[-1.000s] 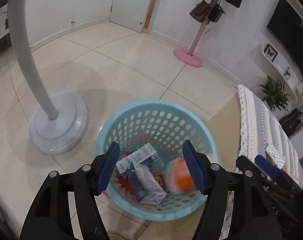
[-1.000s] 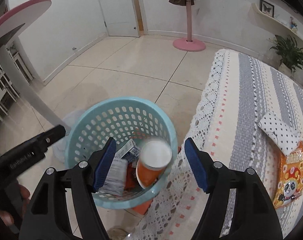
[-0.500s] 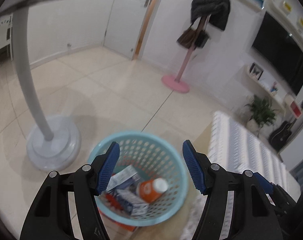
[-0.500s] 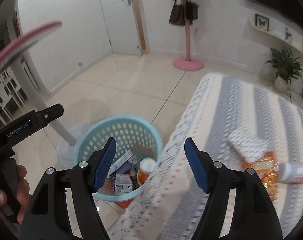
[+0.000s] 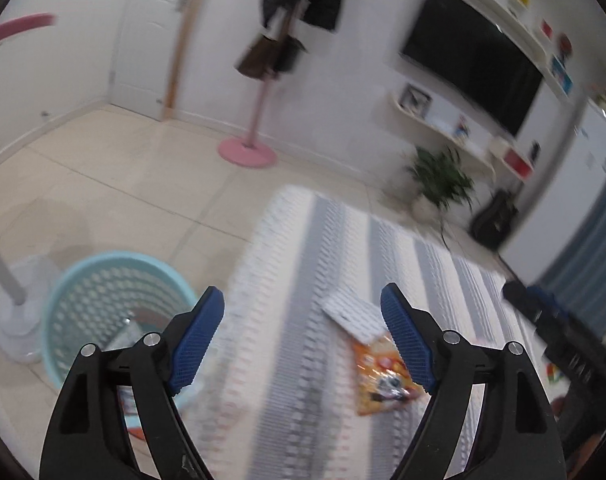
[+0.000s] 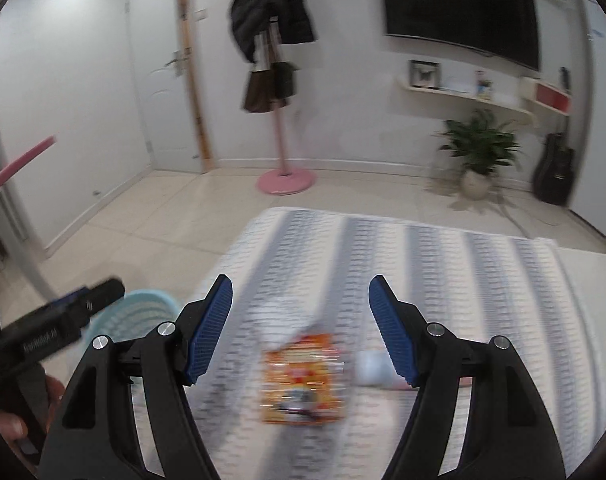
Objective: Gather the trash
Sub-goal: 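Grasp the orange snack bag with left tool while right tool grasps the pink bottle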
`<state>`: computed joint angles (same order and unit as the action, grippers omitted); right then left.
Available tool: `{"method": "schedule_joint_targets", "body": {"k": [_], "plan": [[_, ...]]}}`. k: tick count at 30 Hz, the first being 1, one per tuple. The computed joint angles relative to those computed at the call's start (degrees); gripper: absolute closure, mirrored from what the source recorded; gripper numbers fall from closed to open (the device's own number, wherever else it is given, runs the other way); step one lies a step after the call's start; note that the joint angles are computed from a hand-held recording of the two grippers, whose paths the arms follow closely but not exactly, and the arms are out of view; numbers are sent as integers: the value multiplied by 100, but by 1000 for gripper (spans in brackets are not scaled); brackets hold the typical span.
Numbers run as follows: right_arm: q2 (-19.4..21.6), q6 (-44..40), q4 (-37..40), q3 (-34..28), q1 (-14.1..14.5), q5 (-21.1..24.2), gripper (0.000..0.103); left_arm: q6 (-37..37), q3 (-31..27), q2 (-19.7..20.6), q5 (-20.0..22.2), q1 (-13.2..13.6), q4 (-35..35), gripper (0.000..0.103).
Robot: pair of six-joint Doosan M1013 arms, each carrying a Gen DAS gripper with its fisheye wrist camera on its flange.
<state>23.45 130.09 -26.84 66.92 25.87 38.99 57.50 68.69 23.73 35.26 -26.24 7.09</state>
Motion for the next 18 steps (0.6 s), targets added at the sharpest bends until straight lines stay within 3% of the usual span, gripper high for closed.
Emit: {"method": "schedule_joint_targets", "body": {"k": [4, 9, 12, 18], "plan": [[-123, 218, -192, 251, -297, 116, 39, 621, -360, 350, 415, -172, -476, 24], [-70, -215, 368, 370, -680, 289, 68, 814, -632, 669, 718, -313, -504, 24], [103, -358, 403, 282, -808, 729, 69, 931, -803, 836, 923, -337, -709, 24], [419, -1074, 1479, 24, -1184, 1167, 69, 725, -1094, 1116, 1346, -384, -706, 24]]}}
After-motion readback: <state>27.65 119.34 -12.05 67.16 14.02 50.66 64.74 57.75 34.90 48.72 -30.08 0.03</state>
